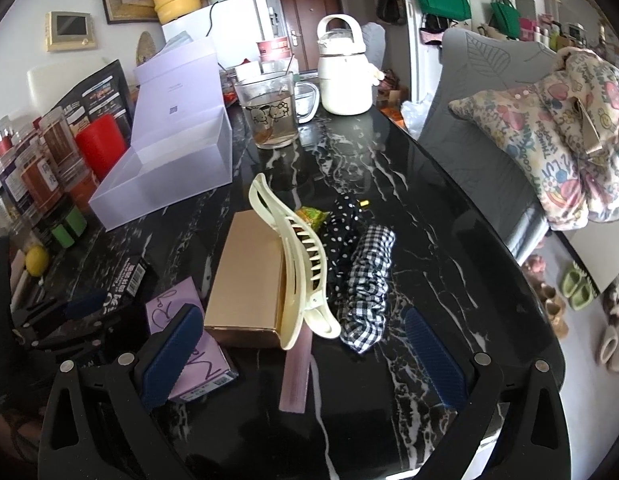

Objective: Organize rigid objects
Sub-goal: 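Grasp the black PUCO package with the left tool while the right tool approaches the cream claw clip, then close the right tool on the cream claw clip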

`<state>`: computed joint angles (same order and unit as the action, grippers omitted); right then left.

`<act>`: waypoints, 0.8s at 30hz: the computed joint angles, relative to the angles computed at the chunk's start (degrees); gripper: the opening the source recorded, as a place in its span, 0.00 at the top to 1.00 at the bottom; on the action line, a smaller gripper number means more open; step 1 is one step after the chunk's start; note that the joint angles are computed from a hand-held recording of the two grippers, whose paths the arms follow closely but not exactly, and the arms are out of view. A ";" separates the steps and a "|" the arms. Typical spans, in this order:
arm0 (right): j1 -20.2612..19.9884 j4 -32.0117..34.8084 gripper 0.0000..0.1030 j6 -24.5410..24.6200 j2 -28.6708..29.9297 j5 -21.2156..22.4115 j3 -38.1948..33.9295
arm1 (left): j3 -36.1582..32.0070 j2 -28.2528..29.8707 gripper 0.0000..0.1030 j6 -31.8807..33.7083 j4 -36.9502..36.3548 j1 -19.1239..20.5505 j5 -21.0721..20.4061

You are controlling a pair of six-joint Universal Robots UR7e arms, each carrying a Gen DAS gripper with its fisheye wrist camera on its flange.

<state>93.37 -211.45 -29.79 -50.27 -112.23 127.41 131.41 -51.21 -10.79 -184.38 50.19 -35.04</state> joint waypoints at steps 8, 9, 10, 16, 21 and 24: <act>0.21 0.42 0.02 -0.14 -0.04 0.75 -0.21 | -0.26 -2.80 0.75 4.98 -0.12 2.59 -9.20; 0.22 0.40 0.05 -0.02 0.02 1.23 -0.25 | -0.34 -3.02 0.75 5.04 -0.16 2.88 -10.30; 0.24 0.68 0.09 0.23 0.03 1.68 -0.35 | -0.40 -3.06 0.75 5.28 -0.45 3.11 -11.23; -0.06 2.96 0.41 1.98 0.56 3.11 -1.96 | -0.31 -2.63 0.75 5.84 -1.74 3.09 -11.35; -0.55 2.24 0.60 2.96 1.66 2.83 -3.29 | 0.24 -3.47 0.75 4.80 -1.65 3.22 -10.77; -1.00 3.16 0.60 3.52 1.49 3.79 -3.65 | 0.47 -3.96 0.75 4.44 -1.71 3.51 -10.97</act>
